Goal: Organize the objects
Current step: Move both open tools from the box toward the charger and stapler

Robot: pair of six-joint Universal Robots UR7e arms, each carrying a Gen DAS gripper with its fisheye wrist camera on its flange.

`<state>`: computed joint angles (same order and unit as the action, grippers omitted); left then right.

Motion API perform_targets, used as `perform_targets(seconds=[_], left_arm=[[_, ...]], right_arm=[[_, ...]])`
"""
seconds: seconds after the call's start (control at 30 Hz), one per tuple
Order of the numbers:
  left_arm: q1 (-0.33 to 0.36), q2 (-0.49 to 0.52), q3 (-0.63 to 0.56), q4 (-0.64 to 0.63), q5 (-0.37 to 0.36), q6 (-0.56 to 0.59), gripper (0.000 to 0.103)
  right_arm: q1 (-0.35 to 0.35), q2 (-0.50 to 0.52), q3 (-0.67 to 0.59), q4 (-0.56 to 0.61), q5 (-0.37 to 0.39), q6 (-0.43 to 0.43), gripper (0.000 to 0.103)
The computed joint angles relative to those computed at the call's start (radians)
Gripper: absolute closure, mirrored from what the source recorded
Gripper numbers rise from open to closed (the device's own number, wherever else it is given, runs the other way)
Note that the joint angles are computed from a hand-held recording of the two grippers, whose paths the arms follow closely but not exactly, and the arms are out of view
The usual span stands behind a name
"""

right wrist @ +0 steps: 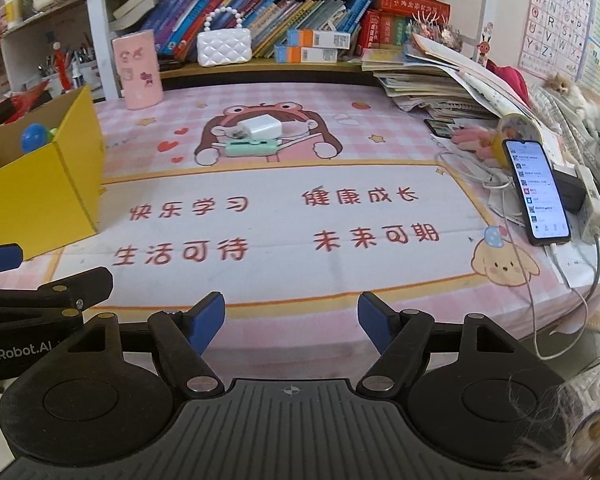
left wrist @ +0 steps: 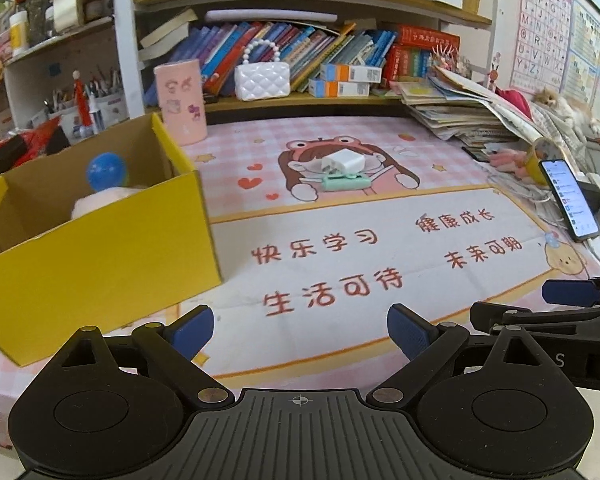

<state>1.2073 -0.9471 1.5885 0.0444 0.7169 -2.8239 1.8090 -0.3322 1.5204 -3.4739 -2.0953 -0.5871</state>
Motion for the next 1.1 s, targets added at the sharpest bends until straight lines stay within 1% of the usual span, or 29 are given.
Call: perform_targets(seconds=[0.13, 0.2, 0.27, 0.43, 0.63, 0.83, 0.9, 1.0, 1.1], left_arm=[[0.004, 0.051, -0.069, 0.045, 0.004, -0.031, 0.007], [0.007, 0.078, -0.107, 0.067, 0.011, -0.048, 0.004], [0.009, 0.105, -0.144, 0.082, 0.016, -0.059, 0.004], [0.014, 0.181, -0.252, 0.131, 0.013, -0.09, 0.003], [0.017, 0.268, -0.386, 0.189, -0.006, -0.105, 0.003], [0.014, 0.334, -0.494, 0.207, -0.05, -0.115, 0.003], [0.016, 0.353, -0.528, 0.2, -0.064, -0.107, 0.003], [0.02, 0.372, -0.56, 0.149, -0.073, -0.04, 0.003], [0.023, 0.406, -0.623, 0.13, -0.088, 0.016, 0.003]], right_arm=[[-0.016, -0.003, -0.043, 0.064, 0.001, 0.005, 0.029], [-0.024, -0.001, -0.07, 0.094, 0.0, 0.002, 0.029], [-0.033, 0.001, -0.098, 0.125, 0.002, -0.002, 0.029], [-0.054, 0.016, -0.18, 0.192, 0.01, -0.029, 0.029], [-0.079, 0.046, -0.292, 0.258, 0.048, -0.069, 0.028], [-0.1, 0.083, -0.418, 0.351, 0.096, -0.106, 0.027], [-0.105, 0.1, -0.468, 0.388, 0.115, -0.118, 0.027], [-0.11, 0.133, -0.555, 0.443, 0.135, -0.129, 0.027], [-0.114, 0.174, -0.661, 0.505, 0.15, -0.119, 0.027]])
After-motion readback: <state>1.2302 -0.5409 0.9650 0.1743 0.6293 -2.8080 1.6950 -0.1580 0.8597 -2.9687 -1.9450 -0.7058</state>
